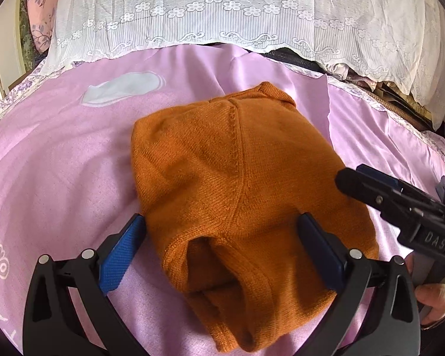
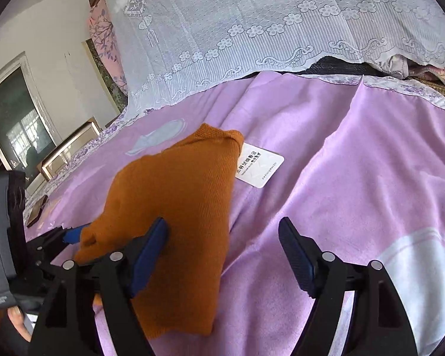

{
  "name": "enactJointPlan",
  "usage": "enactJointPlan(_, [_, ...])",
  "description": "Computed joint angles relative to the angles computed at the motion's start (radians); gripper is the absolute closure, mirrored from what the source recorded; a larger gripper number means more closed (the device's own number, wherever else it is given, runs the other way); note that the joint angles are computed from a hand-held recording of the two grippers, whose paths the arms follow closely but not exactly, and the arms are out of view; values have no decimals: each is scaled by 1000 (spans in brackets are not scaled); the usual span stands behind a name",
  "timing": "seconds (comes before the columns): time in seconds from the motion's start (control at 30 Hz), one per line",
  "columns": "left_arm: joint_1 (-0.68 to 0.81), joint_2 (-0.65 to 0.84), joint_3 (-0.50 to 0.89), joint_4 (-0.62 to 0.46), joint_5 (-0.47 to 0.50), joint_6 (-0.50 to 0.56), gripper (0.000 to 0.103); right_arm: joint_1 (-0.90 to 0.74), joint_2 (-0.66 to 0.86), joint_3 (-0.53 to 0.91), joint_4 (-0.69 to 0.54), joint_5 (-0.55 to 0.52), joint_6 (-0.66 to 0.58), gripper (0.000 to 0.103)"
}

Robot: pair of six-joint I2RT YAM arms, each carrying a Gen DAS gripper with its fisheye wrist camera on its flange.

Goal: Fold small clothes

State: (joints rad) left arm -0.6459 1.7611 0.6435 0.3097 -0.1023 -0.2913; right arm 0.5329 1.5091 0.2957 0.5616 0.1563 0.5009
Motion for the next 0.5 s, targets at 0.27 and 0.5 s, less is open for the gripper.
enactJointPlan(0.27, [27, -26, -49, -19, 57, -64, 4, -44, 30, -58, 28, -108, 61, 8])
enactJointPlan(0.5, [1, -213, -197, 73, -87, -126, 4, 104, -122, -163, 49, 90, 90, 9])
